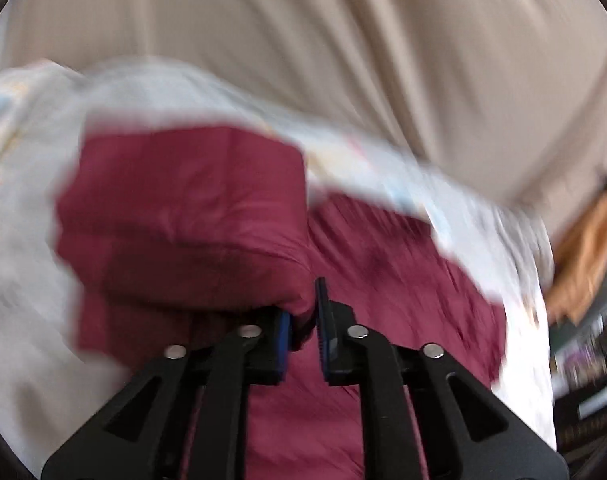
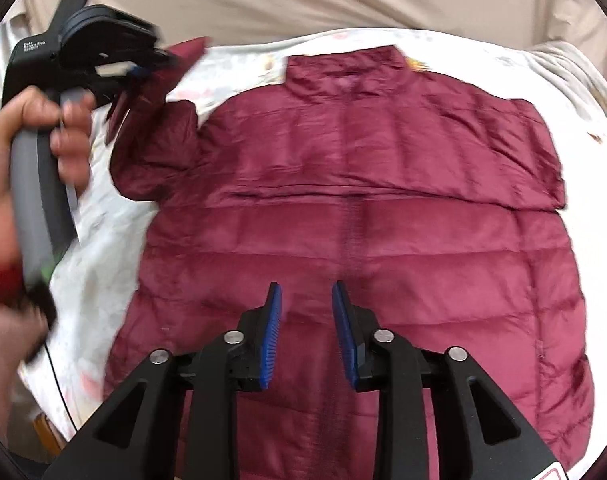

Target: Fold large clothes

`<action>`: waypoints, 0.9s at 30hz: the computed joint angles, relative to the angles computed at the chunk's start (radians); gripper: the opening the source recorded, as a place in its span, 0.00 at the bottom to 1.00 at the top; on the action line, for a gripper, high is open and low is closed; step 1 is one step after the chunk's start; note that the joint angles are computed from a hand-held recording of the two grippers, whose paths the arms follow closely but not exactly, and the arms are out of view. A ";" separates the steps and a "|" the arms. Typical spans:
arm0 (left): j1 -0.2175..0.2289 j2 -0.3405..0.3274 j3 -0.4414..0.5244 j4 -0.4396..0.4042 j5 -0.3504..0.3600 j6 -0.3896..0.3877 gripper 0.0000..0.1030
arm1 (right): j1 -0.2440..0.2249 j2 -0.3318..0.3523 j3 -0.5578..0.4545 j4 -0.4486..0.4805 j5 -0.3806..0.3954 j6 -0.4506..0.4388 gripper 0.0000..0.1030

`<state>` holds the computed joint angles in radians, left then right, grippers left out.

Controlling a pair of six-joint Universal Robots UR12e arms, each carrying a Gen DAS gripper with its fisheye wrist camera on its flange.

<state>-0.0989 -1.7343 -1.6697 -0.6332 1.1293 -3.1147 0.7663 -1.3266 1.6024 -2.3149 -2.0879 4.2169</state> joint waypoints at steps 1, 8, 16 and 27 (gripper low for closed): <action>-0.024 0.005 -0.020 -0.043 0.012 0.018 0.25 | 0.000 -0.011 0.011 0.023 -0.011 0.015 0.29; 0.001 0.088 -0.162 -0.053 0.091 -0.055 0.39 | -0.009 -0.054 0.033 0.075 -0.118 -0.051 0.35; 0.150 0.092 -0.169 -0.021 0.062 -0.193 0.43 | -0.076 0.088 -0.121 -0.191 -0.005 -0.395 0.56; 0.212 0.049 -0.135 -0.062 -0.176 -0.318 0.47 | -0.143 0.299 -0.376 -0.124 0.132 -0.457 0.41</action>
